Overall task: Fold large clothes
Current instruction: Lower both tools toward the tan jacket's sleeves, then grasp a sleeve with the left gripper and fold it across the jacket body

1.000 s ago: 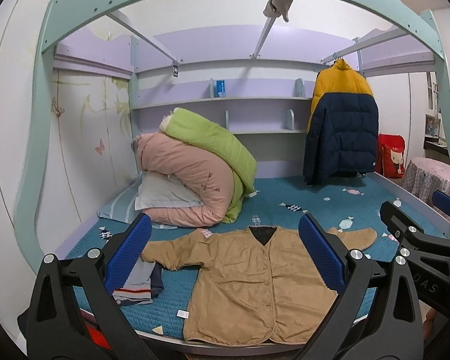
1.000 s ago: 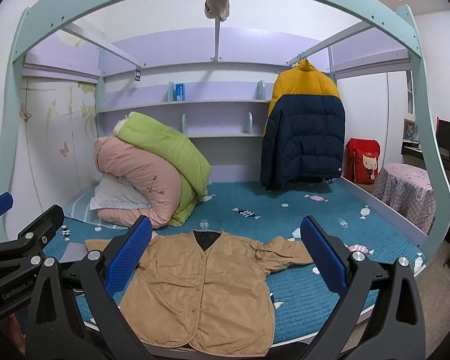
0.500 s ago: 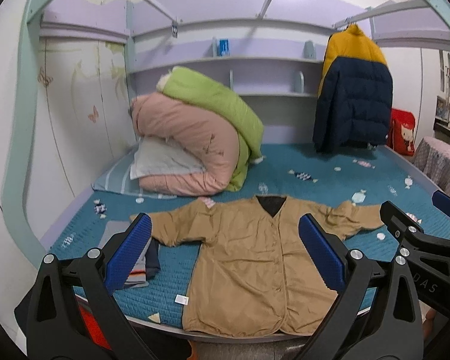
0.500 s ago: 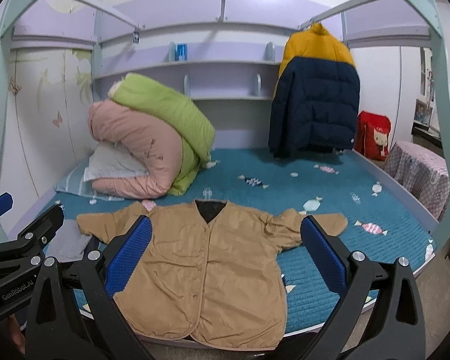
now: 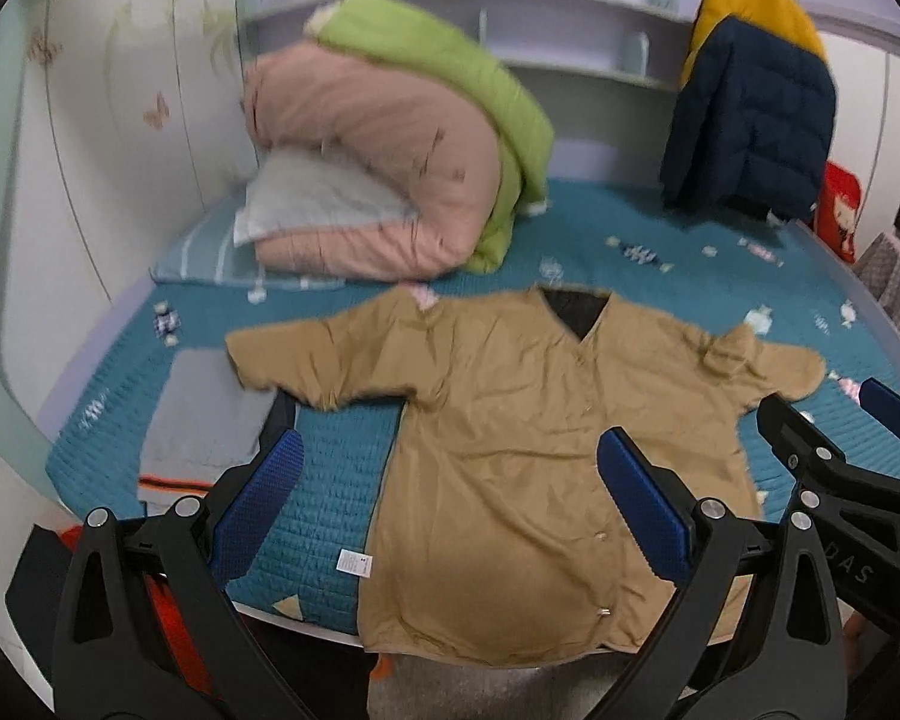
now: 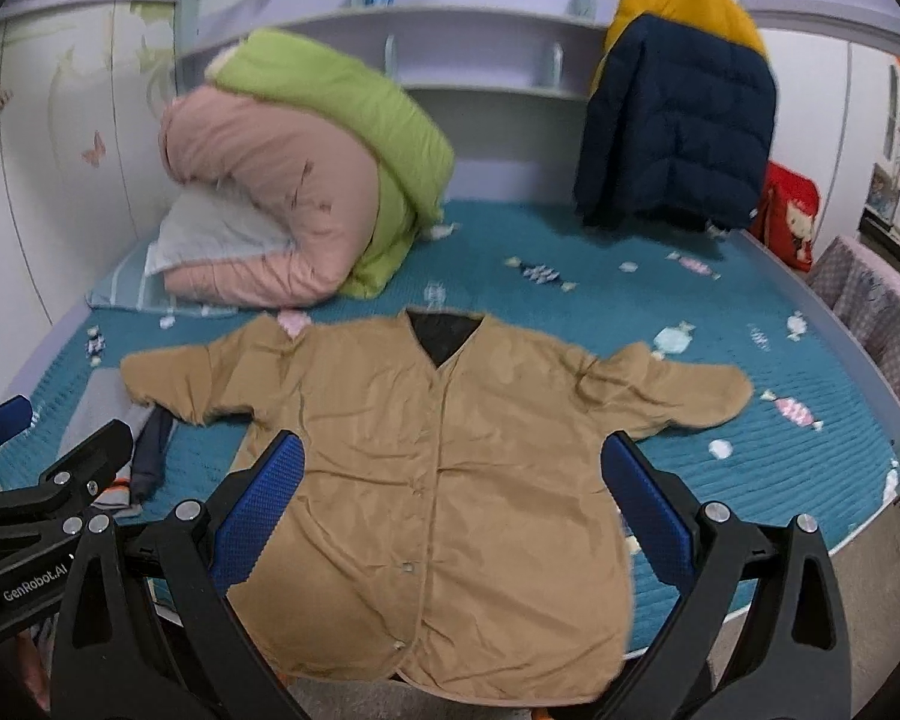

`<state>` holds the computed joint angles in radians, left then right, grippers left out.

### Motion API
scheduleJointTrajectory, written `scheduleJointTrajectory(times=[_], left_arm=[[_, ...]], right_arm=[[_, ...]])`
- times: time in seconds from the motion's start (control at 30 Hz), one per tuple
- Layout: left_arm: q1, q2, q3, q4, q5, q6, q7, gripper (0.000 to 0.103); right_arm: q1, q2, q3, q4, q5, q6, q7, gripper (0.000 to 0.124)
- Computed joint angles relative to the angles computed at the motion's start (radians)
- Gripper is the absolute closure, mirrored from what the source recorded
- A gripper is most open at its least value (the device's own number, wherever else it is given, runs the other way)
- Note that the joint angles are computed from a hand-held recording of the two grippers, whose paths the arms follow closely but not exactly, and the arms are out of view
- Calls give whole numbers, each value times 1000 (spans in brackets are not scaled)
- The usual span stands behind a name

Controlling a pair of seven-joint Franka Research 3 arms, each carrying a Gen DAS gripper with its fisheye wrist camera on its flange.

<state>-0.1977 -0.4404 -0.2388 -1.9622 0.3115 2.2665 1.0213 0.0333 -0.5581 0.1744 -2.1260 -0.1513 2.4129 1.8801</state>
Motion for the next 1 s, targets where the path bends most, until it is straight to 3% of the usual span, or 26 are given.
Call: scheduleJointTrajectory(times=[0.2, 0.3, 0.5, 0.63, 0.73, 0.77, 0.8, 0.87, 0.97, 1.0], left_arm=[[-1, 114, 128, -33, -164, 93, 174, 4], [53, 182, 163, -16, -228, 124, 199, 4], [198, 420, 160, 166, -52, 93, 115, 5], [264, 605, 179, 328, -185, 34, 151, 5], [286, 708, 179, 426, -178, -38, 153, 6], [294, 729, 175, 449, -189, -60, 158, 15], [301, 746, 172, 468, -199, -77, 158, 39], [327, 756, 156, 476, -263, -77, 185, 54], [353, 734, 137, 446, -332, -39, 255, 84], [351, 712, 138, 419, -334, -7, 263, 87]], right_arm=[[33, 208, 11, 61, -9, 57, 15, 28], [67, 323, -3, 109, -23, 60, 34, 28], [134, 500, -51, 205, -84, 56, 75, 28], [176, 571, -91, 249, -93, 61, 85, 28], [199, 619, -113, 283, -103, 60, 88, 28], [206, 635, -120, 295, -103, 58, 84, 28], [212, 653, -126, 311, -106, 56, 83, 28], [224, 687, -138, 340, -102, 61, 79, 28], [238, 731, -150, 380, -81, 80, 63, 28], [240, 742, -152, 388, -67, 94, 51, 28]])
